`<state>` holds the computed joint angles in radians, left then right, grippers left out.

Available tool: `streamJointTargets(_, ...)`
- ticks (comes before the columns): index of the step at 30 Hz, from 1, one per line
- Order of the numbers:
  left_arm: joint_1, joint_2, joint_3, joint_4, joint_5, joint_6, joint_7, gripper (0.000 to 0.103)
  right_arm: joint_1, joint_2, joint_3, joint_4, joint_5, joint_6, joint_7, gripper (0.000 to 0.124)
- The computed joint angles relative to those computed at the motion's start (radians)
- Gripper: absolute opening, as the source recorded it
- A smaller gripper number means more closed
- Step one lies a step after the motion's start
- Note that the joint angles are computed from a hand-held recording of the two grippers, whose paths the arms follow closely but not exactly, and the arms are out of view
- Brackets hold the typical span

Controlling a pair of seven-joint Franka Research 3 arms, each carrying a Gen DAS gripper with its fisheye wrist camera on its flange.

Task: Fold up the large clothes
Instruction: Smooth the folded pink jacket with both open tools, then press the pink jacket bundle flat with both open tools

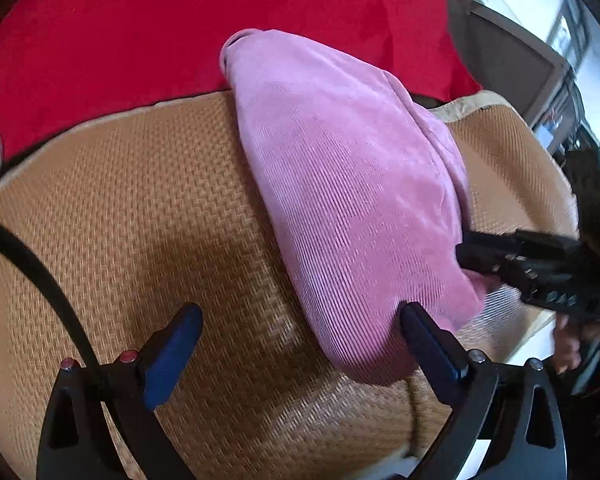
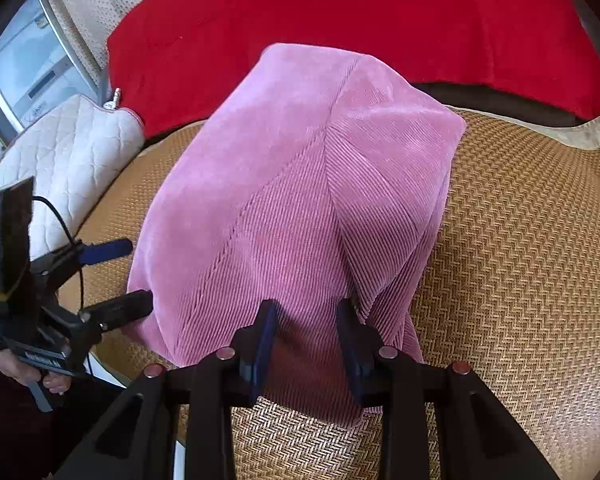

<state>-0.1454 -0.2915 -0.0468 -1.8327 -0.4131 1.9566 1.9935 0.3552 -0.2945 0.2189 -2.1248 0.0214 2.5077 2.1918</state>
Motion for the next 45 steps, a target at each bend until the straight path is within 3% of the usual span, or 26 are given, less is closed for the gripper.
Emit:
streamJointTargets(2,0.003,-0.020,0.001,-0.001,-0.001,0.046,0.003,0.100,-0.001,0.001,-0.004,0.011,0.007,-0.018,0.002,0.036)
streamJointTargets(4,0.008,-0.057,-0.010,-0.035,0.020,0.167,-0.007,0.100,-0.002,-0.010,-0.008,0.034,0.016,-0.041,0.010,0.036)
streamJointTargets(7,0.006,-0.078,-0.034,-0.073,0.105,0.291,-0.049,0.100,-0.033,-0.048,0.004,0.034,-0.032,0.028,0.031,0.036)
streamJointTargets(9,0.003,-0.071,-0.057,-0.081,0.188,0.317,-0.083,0.100,-0.063,-0.043,0.014,0.062,-0.058,0.057,0.069,0.036)
streamJointTargets(12,-0.003,-0.040,-0.103,-0.067,0.346,0.294,-0.129,0.100,-0.110,0.008,0.030,0.124,-0.119,0.052,0.144,0.036)
streamJointTargets(15,-0.036,-0.044,-0.070,-0.111,0.317,0.361,-0.126,0.103,-0.112,0.082,0.010,0.166,-0.140,0.041,0.178,0.036)
streamJointTargets(17,-0.058,-0.018,-0.026,-0.083,0.221,0.319,-0.115,0.103,-0.082,0.141,-0.035,0.184,-0.054,-0.013,0.135,0.037)
streamJointTargets(19,-0.058,0.013,-0.003,-0.050,0.140,0.263,-0.122,0.103,-0.058,0.158,-0.074,0.139,0.048,0.049,0.071,0.039)
streamJointTargets(20,-0.054,0.019,0.001,-0.048,0.111,0.255,-0.119,0.103,-0.058,0.152,-0.076,0.117,0.037,0.090,0.071,0.039)
streamJointTargets(22,-0.041,0.018,-0.007,-0.050,0.105,0.251,-0.113,0.103,-0.055,0.150,-0.082,0.130,0.039,0.066,0.054,0.039)
streamJointTargets(28,-0.036,0.011,-0.031,-0.083,0.112,0.289,-0.126,0.103,-0.060,0.113,-0.072,0.067,0.019,0.129,0.094,0.039)
streamJointTargets(34,-0.026,0.032,-0.019,-0.037,0.051,0.147,-0.151,0.103,-0.070,0.095,-0.051,0.053,-0.020,0.129,0.144,0.039)
streamJointTargets(37,-0.021,0.039,-0.034,-0.004,0.097,0.147,-0.122,0.103,-0.073,0.098,-0.038,0.095,-0.067,0.052,0.164,0.041)
streamJointTargets(39,-0.012,0.031,-0.036,-0.005,0.101,0.208,-0.140,0.103,-0.071,0.110,-0.033,0.138,-0.098,0.008,0.180,0.055)
streamJointTargets(42,0.003,0.030,-0.033,-0.010,0.111,0.313,-0.194,0.103,-0.066,0.110,-0.041,0.158,-0.112,0.044,0.184,0.059)
streamJointTargets(45,0.008,0.070,-0.044,0.016,0.160,0.301,-0.226,0.103,-0.063,0.140,-0.047,0.204,-0.120,0.073,0.168,0.059)
